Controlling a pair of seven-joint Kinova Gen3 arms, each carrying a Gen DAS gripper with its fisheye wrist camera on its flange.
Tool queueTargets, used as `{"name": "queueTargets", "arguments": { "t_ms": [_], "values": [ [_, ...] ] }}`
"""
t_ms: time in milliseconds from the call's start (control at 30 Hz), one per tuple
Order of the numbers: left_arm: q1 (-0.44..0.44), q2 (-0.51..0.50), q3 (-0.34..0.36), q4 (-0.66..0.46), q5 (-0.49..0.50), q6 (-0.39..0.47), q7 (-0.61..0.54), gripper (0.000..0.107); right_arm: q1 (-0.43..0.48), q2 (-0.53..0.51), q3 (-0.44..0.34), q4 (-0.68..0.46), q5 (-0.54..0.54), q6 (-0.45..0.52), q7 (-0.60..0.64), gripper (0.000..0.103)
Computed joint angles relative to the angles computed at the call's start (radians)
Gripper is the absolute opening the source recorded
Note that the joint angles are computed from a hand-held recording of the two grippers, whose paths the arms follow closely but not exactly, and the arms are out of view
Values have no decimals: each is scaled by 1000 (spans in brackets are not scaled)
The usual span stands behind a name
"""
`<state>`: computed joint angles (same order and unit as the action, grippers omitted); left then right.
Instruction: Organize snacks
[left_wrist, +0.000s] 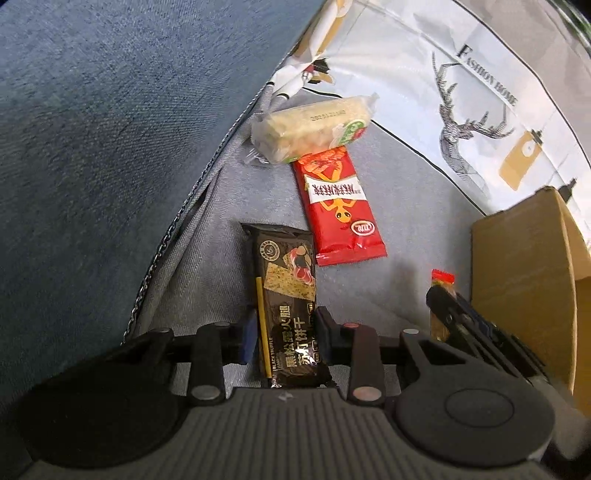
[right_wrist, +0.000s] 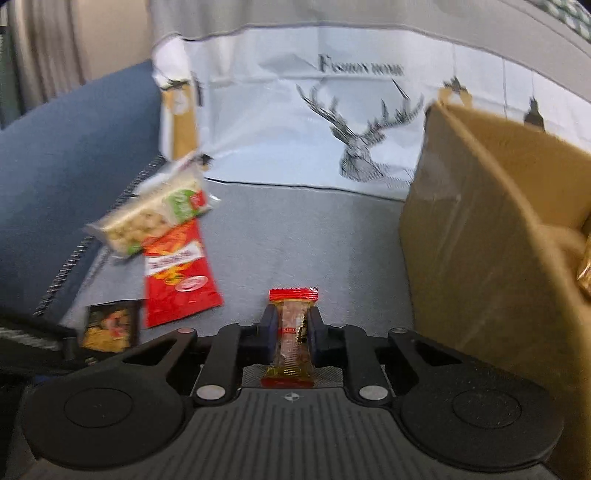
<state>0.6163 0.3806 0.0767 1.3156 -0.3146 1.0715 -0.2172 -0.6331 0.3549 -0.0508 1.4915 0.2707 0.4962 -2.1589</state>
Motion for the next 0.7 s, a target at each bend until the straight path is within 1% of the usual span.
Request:
{"name": "queueTargets", "arguments": {
  "t_ms": [67,133,200,233,267,367,400,433,467,500,567,600,633,667,700],
  "values": [
    [7,-8,4,9,-8,-2,-7,34,62,-27,-68,-4,-67,30,81,17],
    [16,-15,10,16,-19,6,-23,33,86,-62,-89,-4,-128,63,163,17],
    [21,-30,15,31,-29,-2,-39,31,158,-96,-166,-3,-190,106,244,17],
    [24,-41,17,44,-37,-12,-46,30,186,-122,-194,9,-218,122,285,17],
    [27,-54,22,58,-44,-20,-57,29,202,-152,-203,27,-258,134,325,17],
    [32,-91,37,100,-41,-38,-58,26,326,-228,-302,76,-380,178,447,17],
    [30,-108,45,122,-28,-54,-50,25,353,-263,-316,108,-421,184,488,17],
    [30,-125,51,144,-17,-74,-36,23,361,-290,-313,140,-461,181,525,17],
    [35,-140,55,164,-21,-93,-12,16,350,-320,-293,183,-502,162,555,17],
    [41,-154,59,180,-32,-107,8,15,321,-352,-258,229,-543,144,586,17],
    [47,-168,72,196,-47,-127,32,15,239,-397,-179,322,-617,86,666,17],
    [50,-167,77,195,-51,-125,44,15,216,-409,-165,359,-634,62,689,17],
    [56,-161,80,189,-59,-110,64,16,211,-410,-169,378,-636,55,700,17],
    [59,-155,80,182,-62,-94,80,20,225,-404,-192,380,-620,61,704,17],
    [57,-153,80,182,-60,-92,91,29,255,-399,-233,380,-590,53,691,17]
  ]
}}
